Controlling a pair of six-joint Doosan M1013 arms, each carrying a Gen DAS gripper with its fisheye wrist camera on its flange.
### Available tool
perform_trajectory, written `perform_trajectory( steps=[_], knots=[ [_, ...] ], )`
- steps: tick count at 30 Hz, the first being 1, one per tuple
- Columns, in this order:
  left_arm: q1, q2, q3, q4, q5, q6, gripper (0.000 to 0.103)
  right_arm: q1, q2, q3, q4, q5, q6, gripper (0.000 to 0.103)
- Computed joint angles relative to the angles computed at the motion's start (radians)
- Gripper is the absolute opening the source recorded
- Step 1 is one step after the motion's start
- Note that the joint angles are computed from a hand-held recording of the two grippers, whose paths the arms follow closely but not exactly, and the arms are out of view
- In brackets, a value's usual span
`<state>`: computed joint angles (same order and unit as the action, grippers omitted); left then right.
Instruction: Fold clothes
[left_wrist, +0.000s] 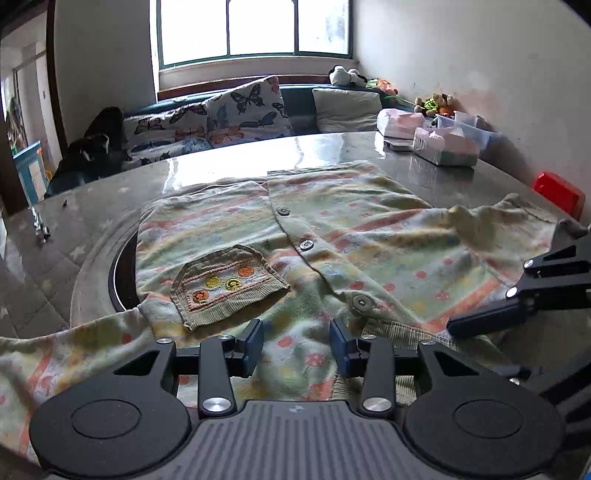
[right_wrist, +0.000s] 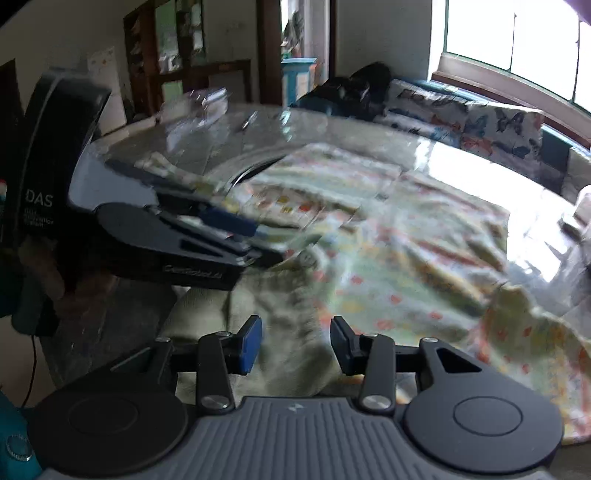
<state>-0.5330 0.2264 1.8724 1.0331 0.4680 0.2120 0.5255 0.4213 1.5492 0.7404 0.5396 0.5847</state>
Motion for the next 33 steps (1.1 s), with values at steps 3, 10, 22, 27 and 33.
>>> perform_trajectory(
  steps=[3,10,22,27,33],
  knots=[
    [0.003,-0.006,-0.004,0.038,-0.008,-0.051,0.043,-0.008,-0.001,0.003,-0.013,-0.035,0.055,0.041],
    [-0.003,0.012,-0.023,0.032,-0.065,-0.044,0.044,-0.031,0.001,0.022,-0.076,-0.059,0.198,0.041],
    [-0.038,0.031,-0.045,0.005,-0.054,0.046,0.051,-0.051,-0.025,0.063,-0.066,-0.118,0.22,0.035],
    [-0.049,0.042,-0.059,-0.013,-0.082,0.106,0.051,-0.05,-0.028,0.069,-0.104,-0.124,0.233,0.035],
    [-0.064,0.061,-0.066,-0.073,-0.088,0.199,0.056,-0.074,-0.052,0.101,-0.102,-0.211,0.302,0.036]
  ],
)
